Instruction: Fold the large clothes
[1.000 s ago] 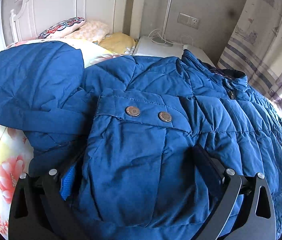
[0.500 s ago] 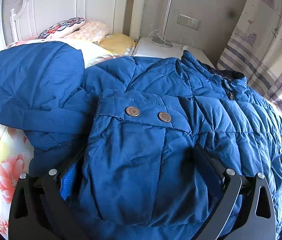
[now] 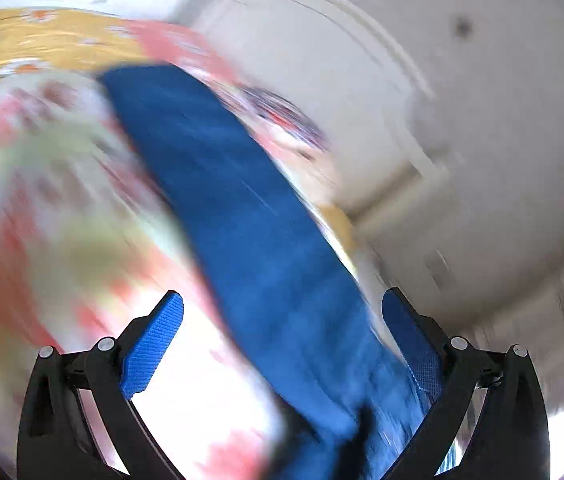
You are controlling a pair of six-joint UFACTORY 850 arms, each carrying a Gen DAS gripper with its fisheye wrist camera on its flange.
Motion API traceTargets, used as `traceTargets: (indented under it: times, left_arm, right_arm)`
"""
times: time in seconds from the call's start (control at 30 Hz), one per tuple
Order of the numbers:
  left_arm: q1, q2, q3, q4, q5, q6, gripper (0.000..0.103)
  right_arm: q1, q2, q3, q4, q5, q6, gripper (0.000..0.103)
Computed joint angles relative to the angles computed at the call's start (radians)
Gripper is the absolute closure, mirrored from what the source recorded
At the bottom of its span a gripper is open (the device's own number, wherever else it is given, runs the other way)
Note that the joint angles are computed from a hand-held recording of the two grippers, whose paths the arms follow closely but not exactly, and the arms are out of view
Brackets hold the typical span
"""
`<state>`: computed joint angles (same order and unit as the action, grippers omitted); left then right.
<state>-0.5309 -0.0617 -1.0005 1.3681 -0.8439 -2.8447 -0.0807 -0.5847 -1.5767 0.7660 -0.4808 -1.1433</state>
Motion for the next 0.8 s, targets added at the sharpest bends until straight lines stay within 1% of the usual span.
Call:
traceTargets:
  times: [0.03,0.1,0.13,0.17,0.2,0.27,0.33,0.37,0.4,0.43,0.47,0.5,0.53,0.57,0.6,0.63,0.7,0.77,0.8]
  left_arm:
    - [0.027,0.031,0.027,-0.031,-0.009,0.010,0.008]
    - [0.112,0.095,0.086,-0.111,0.020,0.047,0.011]
    - [0.143,0.117,0.109,-0.115,0.050,0.040,0.012]
    - [0.192,0.144,0.140,-0.112,0.116,0.027,0.014]
    - [0.245,0.166,0.172,-0.088,0.191,0.000,0.019]
    - [0.302,0.183,0.193,-0.064,0.260,0.004,0.020]
    - [0.338,0.172,0.178,-0.083,0.300,0.069,0.023]
    - [0.355,0.161,0.168,-0.078,0.322,0.088,0.028]
    - [0.366,0.150,0.162,-0.061,0.343,0.089,0.047]
    - [0.384,0.138,0.159,-0.021,0.391,0.068,0.057]
    - [0.398,0.135,0.160,-0.023,0.410,0.076,0.067]
    - [0.395,0.134,0.158,-0.055,0.388,0.113,0.080]
    - [0.378,0.125,0.146,-0.070,0.347,0.135,0.083]
    - [0.366,0.139,0.154,-0.050,0.313,0.116,0.088]
    - [0.331,0.144,0.150,-0.006,0.246,0.071,0.091]
    - [0.291,0.143,0.131,0.020,0.172,0.068,0.092]
    - [0.224,0.126,0.069,0.019,0.067,0.149,0.095]
    - [0.140,0.091,-0.027,0.058,-0.013,0.250,0.099]
    - [0.105,0.070,-0.073,0.087,-0.035,0.291,0.101]
  right_arm:
    - [0.001,0.011,0.015,0.004,0.002,-0.002,0.011]
    - [0.000,0.013,0.018,0.008,0.000,-0.005,0.011]
    - [0.001,0.015,0.019,0.006,0.003,-0.004,0.011]
    - [0.001,0.014,0.018,0.006,0.001,-0.005,0.010]
    - [0.000,0.013,0.017,0.008,-0.001,-0.007,0.010]
    - [-0.002,0.011,0.014,0.014,-0.008,-0.009,0.010]
    - [-0.005,0.008,0.011,0.020,-0.017,-0.012,0.010]
    - [-0.005,0.009,0.012,0.022,-0.020,-0.012,0.010]
    - [-0.005,0.007,0.009,0.021,-0.023,-0.011,0.010]
    - [-0.006,0.006,0.007,0.021,-0.027,-0.010,0.010]
    - [-0.007,0.004,0.004,0.024,-0.033,-0.011,0.010]
    - [-0.009,0.003,0.003,0.033,-0.039,-0.015,0.010]
    - [-0.011,0.003,0.002,0.044,-0.044,-0.022,0.010]
    - [-0.017,0.006,0.006,0.080,-0.052,-0.046,0.011]
    - [-0.026,0.009,0.011,0.130,-0.062,-0.080,0.011]
    - [-0.033,0.013,0.016,0.173,-0.070,-0.108,0.011]
    - [-0.061,0.021,0.031,0.317,-0.099,-0.188,0.012]
    - [-0.086,0.028,0.046,0.439,-0.125,-0.242,0.012]
    - [-0.103,0.028,0.051,0.507,-0.151,-0.265,0.012]
